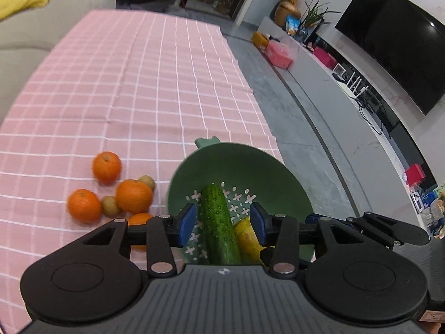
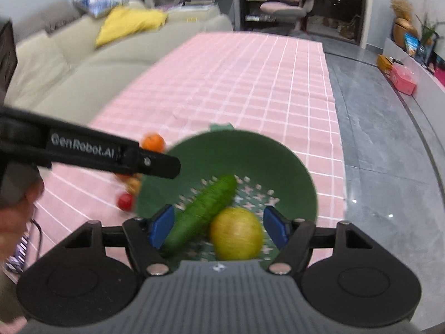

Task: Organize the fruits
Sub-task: 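Carry the cucumber and pear into the green bowl and open both tools, then grasp an orange with the left tool while the right tool grasps another orange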

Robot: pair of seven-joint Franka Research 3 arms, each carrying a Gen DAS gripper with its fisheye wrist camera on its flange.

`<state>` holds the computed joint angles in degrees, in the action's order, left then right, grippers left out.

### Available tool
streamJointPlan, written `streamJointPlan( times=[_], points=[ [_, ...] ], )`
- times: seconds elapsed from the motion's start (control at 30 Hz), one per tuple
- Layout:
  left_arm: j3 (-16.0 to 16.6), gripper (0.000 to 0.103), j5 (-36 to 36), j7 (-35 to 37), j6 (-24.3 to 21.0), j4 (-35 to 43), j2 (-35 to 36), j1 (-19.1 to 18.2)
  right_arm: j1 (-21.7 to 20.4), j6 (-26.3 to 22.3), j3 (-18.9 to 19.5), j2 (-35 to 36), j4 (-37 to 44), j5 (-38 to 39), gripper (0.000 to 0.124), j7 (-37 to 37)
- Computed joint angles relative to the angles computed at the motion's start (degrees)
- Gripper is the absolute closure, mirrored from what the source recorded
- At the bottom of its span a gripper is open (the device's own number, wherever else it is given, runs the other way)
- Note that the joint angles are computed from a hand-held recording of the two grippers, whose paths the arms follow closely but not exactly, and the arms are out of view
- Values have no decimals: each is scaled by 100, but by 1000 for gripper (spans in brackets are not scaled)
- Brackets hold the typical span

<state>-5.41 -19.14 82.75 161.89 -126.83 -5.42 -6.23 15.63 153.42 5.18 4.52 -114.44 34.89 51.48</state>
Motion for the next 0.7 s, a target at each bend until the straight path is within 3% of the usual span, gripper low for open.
streamJointPlan(
  times=[0.17, 0.33, 0.47, 0.7],
  points=[
    [-58, 50, 926, -653, 16, -437, -526, 144, 147, 478, 114, -414, -453, 1047, 56, -481],
    [95, 50, 1336, -944, -112, -874, -1046, 160, 362, 597, 95, -623, -647, 1514, 55, -680],
    [190, 50, 1601, -1203, -55, -1306, -1450, 225, 517, 629, 98, -754, -775, 1617, 53, -853],
    [441, 50, 1815, -1476, 84, -1843, -1778, 307, 704, 595, 135, -782, -928, 1034, 52, -866]
  ],
)
